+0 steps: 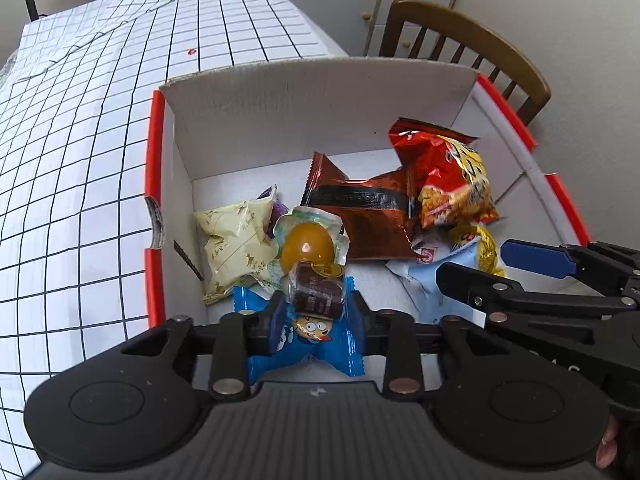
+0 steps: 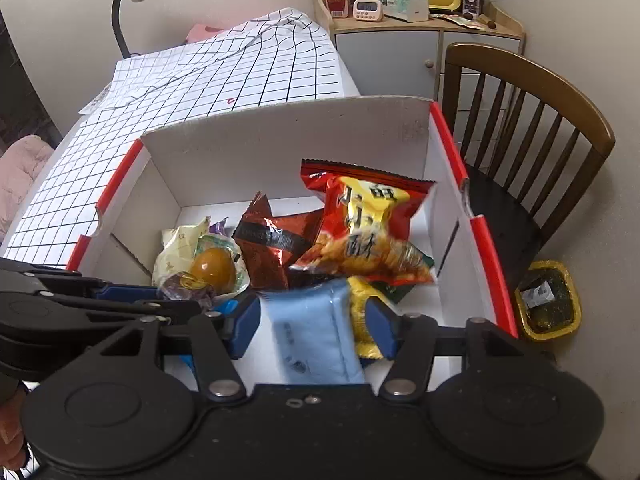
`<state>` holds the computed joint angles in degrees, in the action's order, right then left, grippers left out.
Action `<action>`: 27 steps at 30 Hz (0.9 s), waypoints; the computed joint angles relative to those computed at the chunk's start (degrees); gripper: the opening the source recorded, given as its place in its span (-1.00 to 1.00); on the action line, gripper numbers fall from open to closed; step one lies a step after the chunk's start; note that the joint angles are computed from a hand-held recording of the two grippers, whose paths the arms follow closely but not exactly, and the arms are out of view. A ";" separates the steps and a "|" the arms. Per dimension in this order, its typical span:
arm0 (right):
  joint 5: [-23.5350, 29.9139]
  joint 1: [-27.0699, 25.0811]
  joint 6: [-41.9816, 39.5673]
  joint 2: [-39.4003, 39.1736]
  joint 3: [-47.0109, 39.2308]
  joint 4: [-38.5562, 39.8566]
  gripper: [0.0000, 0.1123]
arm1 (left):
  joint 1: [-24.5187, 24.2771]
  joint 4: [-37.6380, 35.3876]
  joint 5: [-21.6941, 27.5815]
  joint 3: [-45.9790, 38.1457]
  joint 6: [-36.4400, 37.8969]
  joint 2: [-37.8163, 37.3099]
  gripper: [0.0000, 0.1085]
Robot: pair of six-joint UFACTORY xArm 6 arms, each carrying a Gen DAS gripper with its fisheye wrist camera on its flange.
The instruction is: Organize snacks
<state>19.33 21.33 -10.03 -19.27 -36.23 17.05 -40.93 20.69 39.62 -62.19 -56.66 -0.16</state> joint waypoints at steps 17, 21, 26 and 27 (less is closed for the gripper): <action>0.72 2.68 11.31 -15.34 5.73 -5.53 0.43 | -1.52 8.49 -5.14 10.74 -5.82 -15.94 0.09; 0.85 3.81 14.16 -19.49 6.98 -6.48 0.51 | -2.38 10.48 -5.00 12.65 -7.41 -19.90 0.17; 0.28 5.35 16.45 -24.68 9.21 -9.06 0.59 | -3.70 13.40 -3.42 14.44 -9.87 -24.47 0.24; 0.23 5.61 15.97 -25.82 9.71 -8.81 0.62 | -3.98 13.75 -2.93 14.65 -10.23 -25.27 0.24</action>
